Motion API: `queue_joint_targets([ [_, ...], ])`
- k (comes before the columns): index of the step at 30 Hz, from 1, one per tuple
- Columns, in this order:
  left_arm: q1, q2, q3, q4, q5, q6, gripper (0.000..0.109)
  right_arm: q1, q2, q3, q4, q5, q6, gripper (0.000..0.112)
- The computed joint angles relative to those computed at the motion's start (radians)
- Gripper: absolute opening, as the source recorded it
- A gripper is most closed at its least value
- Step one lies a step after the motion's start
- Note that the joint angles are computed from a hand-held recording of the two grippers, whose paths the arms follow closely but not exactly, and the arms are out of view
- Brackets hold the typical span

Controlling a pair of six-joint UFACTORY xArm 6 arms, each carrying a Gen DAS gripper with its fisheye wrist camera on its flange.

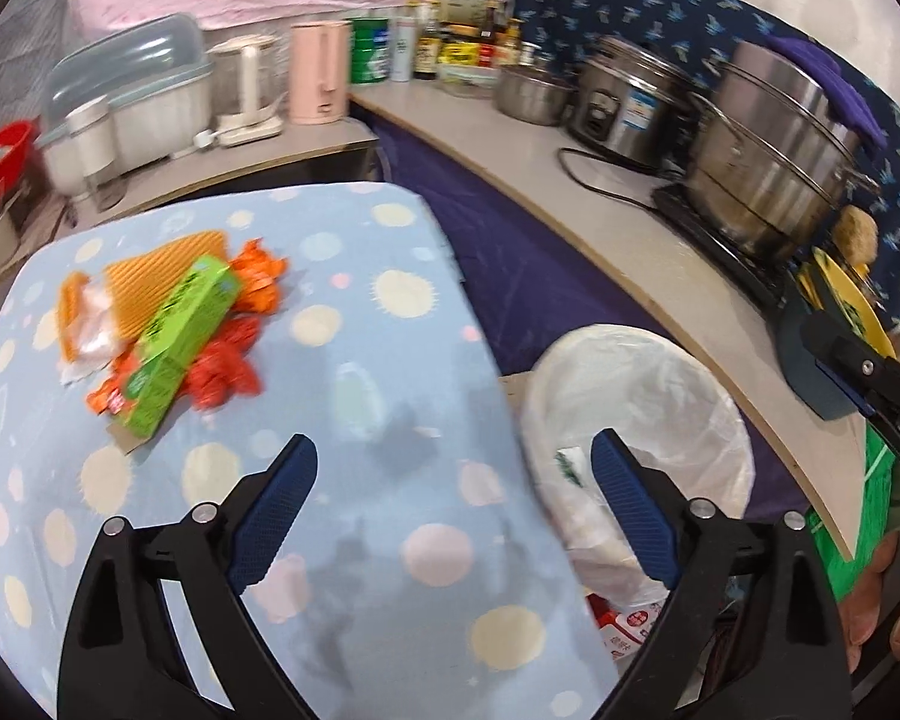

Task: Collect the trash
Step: 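Bring both tools back toward the remaining trash on the table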

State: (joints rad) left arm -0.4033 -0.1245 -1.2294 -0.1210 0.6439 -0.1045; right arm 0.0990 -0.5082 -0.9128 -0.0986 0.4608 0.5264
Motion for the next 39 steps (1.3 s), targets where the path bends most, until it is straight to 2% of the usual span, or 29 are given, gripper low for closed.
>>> queue_joint_targets([
  [6,0.110,-0.052,0.076,0.025,-0.003,-0.024,0.089,0.109,0.108,-0.077,-0.047,-0.001,0.053,0.061],
  [12,0.213,-0.093,0.144,0.115,-0.017,-0.075,0.091,0.208,0.234,-0.170,-0.053,0.004,0.073,0.065],
  [21,0.372,-0.089,0.172,0.070,-0.022,-0.047,0.091,0.310,0.435,-0.330,-0.011,0.026,0.037,0.065],
  [29,0.459,0.024,0.088,0.066,-0.033,-0.036,0.091,0.342,0.636,-0.516,0.091,0.056,-0.043,0.065],
  [39,0.494,0.222,-0.104,0.044,-0.035,0.013,0.091,0.325,0.940,-0.843,0.297,0.113,-0.154,0.065],
])
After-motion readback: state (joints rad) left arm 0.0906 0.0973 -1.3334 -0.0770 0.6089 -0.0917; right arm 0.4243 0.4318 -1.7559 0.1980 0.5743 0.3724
